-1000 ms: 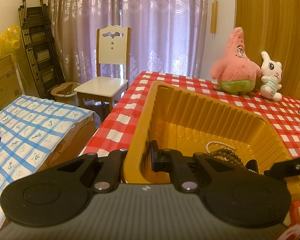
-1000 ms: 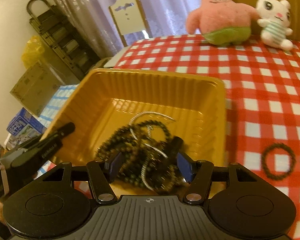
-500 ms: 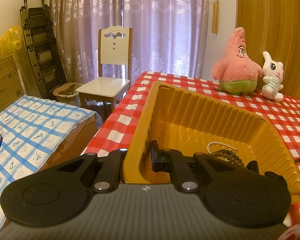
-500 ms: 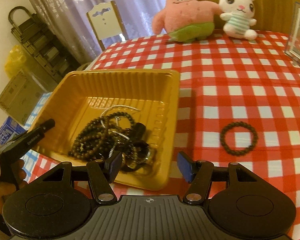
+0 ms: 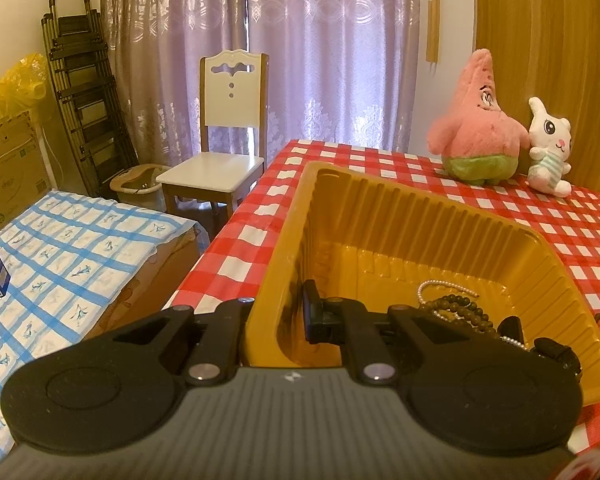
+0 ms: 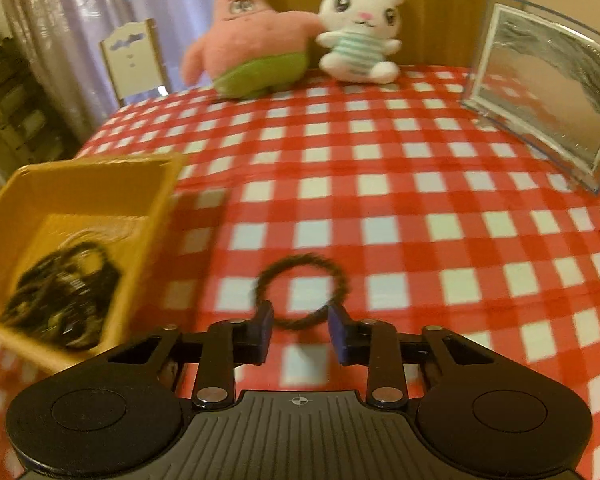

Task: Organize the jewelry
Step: 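Grasp the small dark bead bracelet with the right tool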

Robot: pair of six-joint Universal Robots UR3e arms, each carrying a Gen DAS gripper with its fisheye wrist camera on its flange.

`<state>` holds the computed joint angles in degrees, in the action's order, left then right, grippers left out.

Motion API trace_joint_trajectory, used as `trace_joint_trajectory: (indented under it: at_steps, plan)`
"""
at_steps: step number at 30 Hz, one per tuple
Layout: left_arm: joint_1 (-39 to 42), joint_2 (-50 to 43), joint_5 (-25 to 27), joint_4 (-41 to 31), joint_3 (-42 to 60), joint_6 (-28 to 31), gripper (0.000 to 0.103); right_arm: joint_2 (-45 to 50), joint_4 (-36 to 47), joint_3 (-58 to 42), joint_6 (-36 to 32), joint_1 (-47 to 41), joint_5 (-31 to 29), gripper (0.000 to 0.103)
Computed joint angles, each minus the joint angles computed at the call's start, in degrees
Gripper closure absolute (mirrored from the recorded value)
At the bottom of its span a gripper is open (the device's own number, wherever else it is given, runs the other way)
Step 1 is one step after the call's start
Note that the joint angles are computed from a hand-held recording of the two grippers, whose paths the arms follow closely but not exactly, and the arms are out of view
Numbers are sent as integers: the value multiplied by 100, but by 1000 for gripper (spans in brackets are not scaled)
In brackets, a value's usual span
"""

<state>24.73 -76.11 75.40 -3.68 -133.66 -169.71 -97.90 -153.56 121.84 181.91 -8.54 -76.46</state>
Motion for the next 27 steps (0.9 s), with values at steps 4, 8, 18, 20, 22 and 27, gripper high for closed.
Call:
trace_joint_trajectory:
  at_steps: [4,8,18,20,22,27]
  plan:
    - [-27,-31,34,-28,50,0,92,393,-186,-194,-225,-23,-130,81]
    - [-23,-28,27,-19,41,-1,92,881,-397,-438,-450,65,-295,85]
    - [-38,-41,36,-40,72,-2,92,1011,-705,-308,-948,169,-315,97]
    - [-55,-60,53,-26,81,-8,92,793,-617,-227,-845,51,-95,97]
    - [-36,-91,34,-6,89,9,92,514,-490,-174,-705,-104,186,97]
    - [-3,-98,2,19,67,19,92,-151,-104,-342,-355,-321,796,97]
